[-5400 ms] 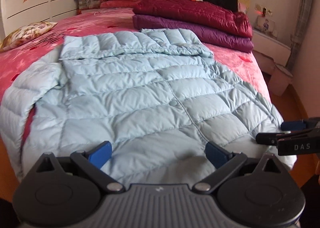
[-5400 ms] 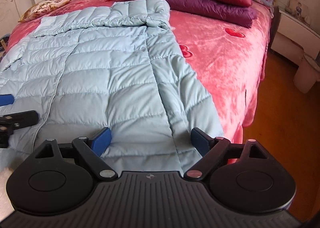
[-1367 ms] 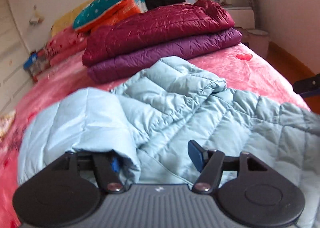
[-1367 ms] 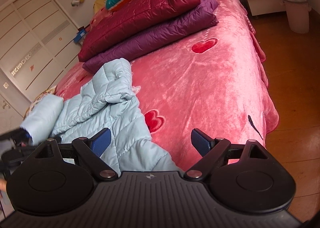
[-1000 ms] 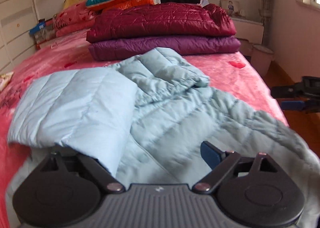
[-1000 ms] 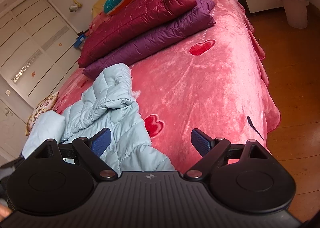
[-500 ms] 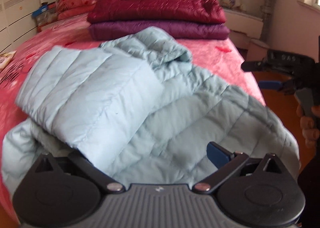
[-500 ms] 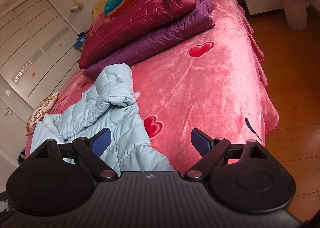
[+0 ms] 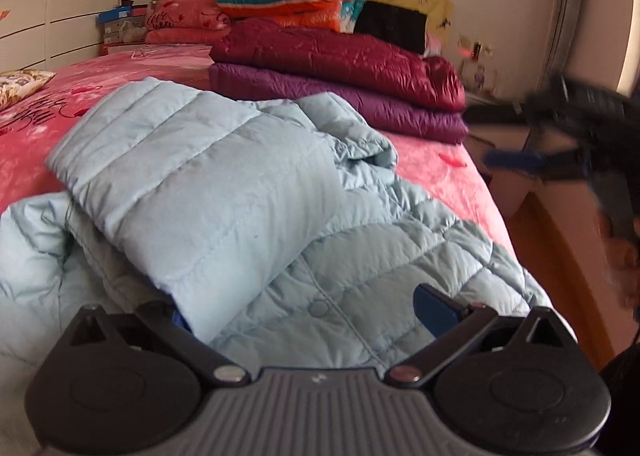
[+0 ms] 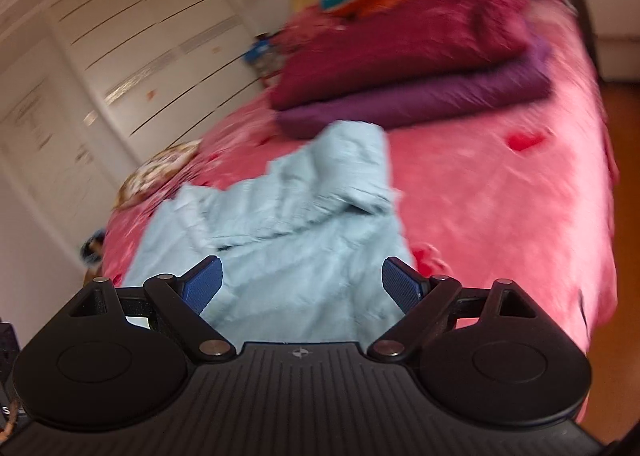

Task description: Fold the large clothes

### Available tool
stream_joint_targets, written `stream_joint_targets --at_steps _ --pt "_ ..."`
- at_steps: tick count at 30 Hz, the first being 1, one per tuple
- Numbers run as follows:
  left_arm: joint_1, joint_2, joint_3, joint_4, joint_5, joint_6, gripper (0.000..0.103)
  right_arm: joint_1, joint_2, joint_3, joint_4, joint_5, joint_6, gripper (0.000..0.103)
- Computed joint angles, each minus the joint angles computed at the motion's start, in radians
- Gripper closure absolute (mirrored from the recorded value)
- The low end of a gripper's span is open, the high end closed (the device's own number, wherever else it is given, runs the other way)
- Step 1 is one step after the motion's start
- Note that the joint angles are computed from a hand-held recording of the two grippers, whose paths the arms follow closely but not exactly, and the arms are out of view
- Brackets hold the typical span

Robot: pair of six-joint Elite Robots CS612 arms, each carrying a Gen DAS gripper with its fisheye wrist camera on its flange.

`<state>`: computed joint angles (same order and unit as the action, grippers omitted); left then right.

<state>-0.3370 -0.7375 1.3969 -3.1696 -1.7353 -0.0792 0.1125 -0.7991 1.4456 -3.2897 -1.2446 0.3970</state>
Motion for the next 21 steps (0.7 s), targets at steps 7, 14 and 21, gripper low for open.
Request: stream_joint_targets --at_steps 7,14,21 --pt "0.018 0.039 -0.037 -0.039 -0.094 -0.022 0.001 0.04 0.086 -0.269 0.165 0.119 -0.188 0.0" --pt "0.04 0.071 -0.063 -0.098 -0.181 -0.076 0.001 0.092 0.267 -0.683 0.488 0.208 -0.353 0.003" --pt "0.048 0.099 -0.095 -0.115 -0.221 -0.132 0.001 0.131 0.464 -1.097 0.863 0.136 -0.53 0.011"
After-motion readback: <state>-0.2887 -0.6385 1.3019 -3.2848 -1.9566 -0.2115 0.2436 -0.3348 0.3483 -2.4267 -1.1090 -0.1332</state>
